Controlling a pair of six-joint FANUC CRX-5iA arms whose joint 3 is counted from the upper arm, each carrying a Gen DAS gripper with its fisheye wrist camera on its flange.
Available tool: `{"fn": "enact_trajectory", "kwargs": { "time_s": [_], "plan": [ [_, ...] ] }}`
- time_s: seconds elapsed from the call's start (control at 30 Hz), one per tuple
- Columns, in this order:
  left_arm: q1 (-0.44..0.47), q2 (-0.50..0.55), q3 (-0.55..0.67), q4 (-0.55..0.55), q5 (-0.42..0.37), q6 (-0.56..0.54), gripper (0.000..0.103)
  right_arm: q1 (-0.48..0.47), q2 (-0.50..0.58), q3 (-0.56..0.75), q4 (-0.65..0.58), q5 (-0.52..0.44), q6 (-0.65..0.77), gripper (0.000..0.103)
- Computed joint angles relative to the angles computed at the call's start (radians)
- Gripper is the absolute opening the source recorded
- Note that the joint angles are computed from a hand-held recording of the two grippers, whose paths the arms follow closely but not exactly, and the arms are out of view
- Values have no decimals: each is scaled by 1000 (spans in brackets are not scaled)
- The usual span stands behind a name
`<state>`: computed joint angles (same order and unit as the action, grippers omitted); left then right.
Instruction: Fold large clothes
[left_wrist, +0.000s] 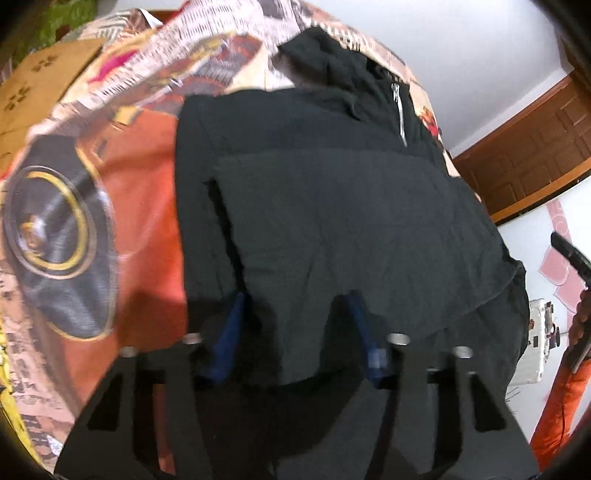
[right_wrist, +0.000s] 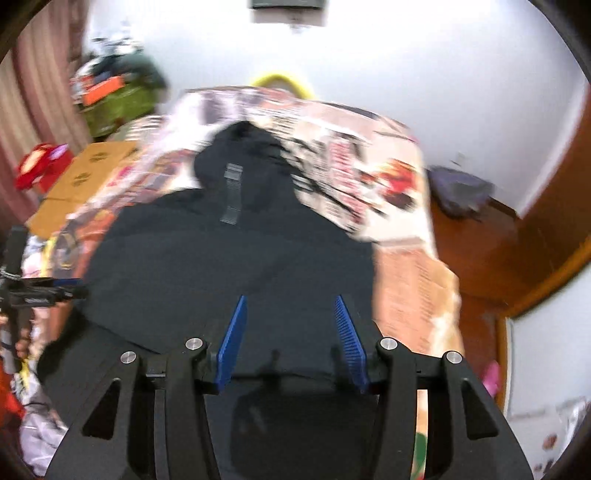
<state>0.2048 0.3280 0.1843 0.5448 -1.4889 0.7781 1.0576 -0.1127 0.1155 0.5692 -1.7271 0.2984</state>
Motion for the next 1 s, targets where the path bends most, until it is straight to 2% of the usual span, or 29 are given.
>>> {"fn": "enact_trajectory", "kwargs": {
  "time_s": [0.07,0.1,0.2,0.33,0.43,0.53,0.63,0.77,0.83,0.93,1.0],
  "plan": [
    [-13,-12,-11,-16,34,-3,27,0,-47,-54,-33,-16,-50,46],
    [-16,-25,-26,-10,59,-14,19,-1,-65,-76,-51,-18,-69,46],
    [-28,-73,-59,-6,136,-51,10,-6,-104,-122,-103,-13,-96,46],
    [-53,-157,-103,-11,290,-111,9,-12,-142,-176,-156,15,-121,46],
    [-56,-178,-103,15,348,-129,9,-14,-172,-212,-183,58,-146,46],
    [-67,-176,-91,5,394,-138,9,-10,-168,-218,-186,62,-154,46],
    [-79,-143,-59,-28,388,-121,10,-2,-174,-229,-184,70,-170,46],
    [-98,-107,-45,-149,389,-72,12,0,-175,-229,-188,70,-187,46],
    [-95,-86,-40,-178,362,-64,12,0,-178,-222,-197,76,-187,46],
    [-86,-84,-56,-182,356,-81,13,3,-166,-203,-193,63,-171,46],
    [-86,-88,-45,-195,350,-86,19,9,-154,-188,-177,52,-156,46]
  ]
}}
